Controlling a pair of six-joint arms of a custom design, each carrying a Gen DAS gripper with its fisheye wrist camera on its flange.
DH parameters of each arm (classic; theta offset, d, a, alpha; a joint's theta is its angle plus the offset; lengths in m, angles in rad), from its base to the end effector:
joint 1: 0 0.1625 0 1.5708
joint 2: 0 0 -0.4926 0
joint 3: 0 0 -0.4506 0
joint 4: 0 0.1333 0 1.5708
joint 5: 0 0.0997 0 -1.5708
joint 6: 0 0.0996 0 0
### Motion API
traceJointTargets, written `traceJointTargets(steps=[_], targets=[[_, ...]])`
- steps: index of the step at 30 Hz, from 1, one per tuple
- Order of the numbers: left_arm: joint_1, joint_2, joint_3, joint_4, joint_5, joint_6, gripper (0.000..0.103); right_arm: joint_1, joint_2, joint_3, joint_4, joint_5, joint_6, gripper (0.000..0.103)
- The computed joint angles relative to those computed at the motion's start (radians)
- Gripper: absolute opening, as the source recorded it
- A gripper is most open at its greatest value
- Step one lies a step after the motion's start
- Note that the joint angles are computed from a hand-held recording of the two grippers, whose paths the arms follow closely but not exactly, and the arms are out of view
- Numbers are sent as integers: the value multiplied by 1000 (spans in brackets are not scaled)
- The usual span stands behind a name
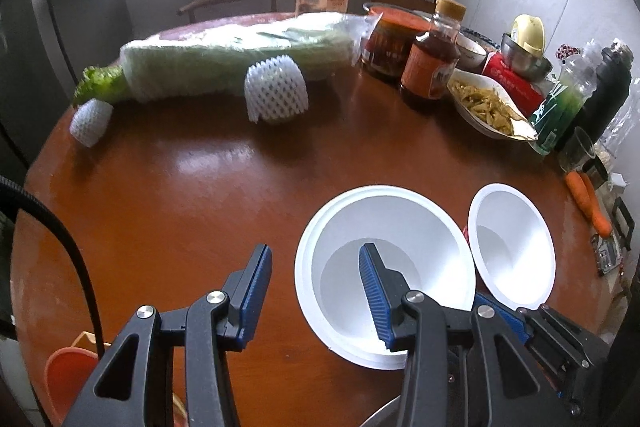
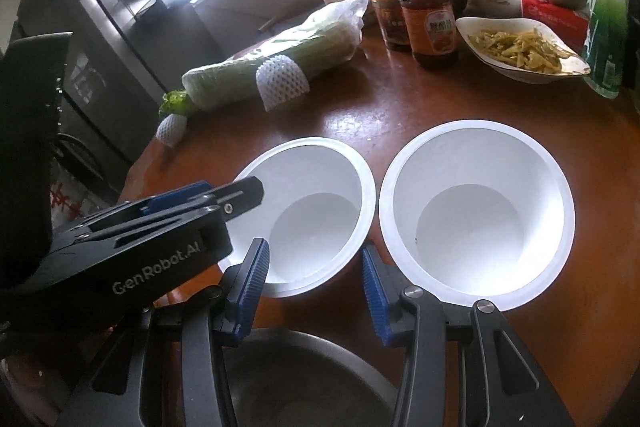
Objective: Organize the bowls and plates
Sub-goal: 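Move both grippers toward the white paper bowls, then close both grippers on the rim of the larger white paper bowl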
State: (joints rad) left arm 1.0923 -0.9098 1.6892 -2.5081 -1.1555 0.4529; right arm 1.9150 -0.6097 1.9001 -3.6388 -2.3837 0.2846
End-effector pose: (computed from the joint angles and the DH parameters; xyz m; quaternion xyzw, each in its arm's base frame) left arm -0.1848 -0.7330 0.1603 0.4235 0.8789 -0.0798 0.2045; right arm 0.2759 -0.5891 0.0327 -0.1245 -0.8541 0.4443 0.2402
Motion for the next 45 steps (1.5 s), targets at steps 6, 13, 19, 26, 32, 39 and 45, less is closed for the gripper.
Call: traceJointTargets(steps=[6,13,19,26,32,39,45], targets=[[13,11,-30,74,-19,-33,33,2,7,-11,5,-15,-26,44],[12,-2,-15,59,-25,-17,29,13,19,-26,6,-50,-52,42],[10,-17,-4,47,-26,-14,29,24,24,-33,-5,-56,-67,41],[8,-48,16,33,-34,-4,29,45,31,-42,-15,-72,-89,41],[2,-87,47,4,-40,8,29,69,40,-48,-43,-83,-118,41],[-8,-134,89,-22,-48,14,29,102,47,-44,-77,-108,-140,41],[-19,-170,125,-47,-56,21,29,129,49,-33,-114,-129,-163,41]])
